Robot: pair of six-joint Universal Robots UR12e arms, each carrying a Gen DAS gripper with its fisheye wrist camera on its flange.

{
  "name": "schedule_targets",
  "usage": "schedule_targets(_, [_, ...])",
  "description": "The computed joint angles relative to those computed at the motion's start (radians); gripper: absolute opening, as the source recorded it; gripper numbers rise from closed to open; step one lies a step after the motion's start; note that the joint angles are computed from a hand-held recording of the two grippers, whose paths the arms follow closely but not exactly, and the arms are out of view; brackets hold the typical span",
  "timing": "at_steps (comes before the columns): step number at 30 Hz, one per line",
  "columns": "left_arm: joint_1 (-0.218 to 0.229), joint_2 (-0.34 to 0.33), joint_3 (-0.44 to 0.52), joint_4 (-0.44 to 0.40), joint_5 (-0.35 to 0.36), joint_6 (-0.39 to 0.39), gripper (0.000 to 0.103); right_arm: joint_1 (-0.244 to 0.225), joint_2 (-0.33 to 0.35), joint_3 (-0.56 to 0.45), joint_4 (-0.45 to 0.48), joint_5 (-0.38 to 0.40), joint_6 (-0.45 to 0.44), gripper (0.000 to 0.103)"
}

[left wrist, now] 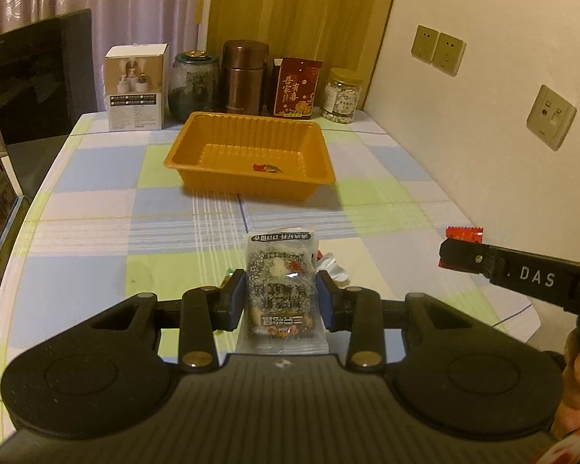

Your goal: Organize snacks

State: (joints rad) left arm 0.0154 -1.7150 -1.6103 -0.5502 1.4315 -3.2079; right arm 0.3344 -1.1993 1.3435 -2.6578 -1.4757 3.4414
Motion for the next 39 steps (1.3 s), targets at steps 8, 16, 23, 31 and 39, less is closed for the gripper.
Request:
schedule_targets(8, [0.006, -0.041, 0.042, -0.012, -0.023, -0.007, 0.034, -0.013, 0.027, -0.04, 0.029, 0.0, 0.005, 0.03])
schedule_targets(16, [0.017, -0.103, 0.121, -0.038, -0.02, 0.015, 0.034, -0.021, 0.089, -0.12, 0.064, 0.029, -0.013, 0.03])
schedule_targets(23, [0.029, -0.179, 0.224, -0.067, -0.03, 0.035, 0.034, -0.027, 0.172, -0.239, 0.108, 0.062, -0.042, 0.03])
schedule_targets(31, [0.038, -0.274, 0.354, -0.11, -0.045, 0.042, 0.034, -0.035, 0.279, -0.403, 0.159, 0.093, -0.065, 0.03])
schedule_targets(39, [0.047, -0.361, 0.465, -0.131, -0.043, 0.024, 0.034, -0.042, 0.403, -0.592, 0.227, 0.124, -0.1, 0.03])
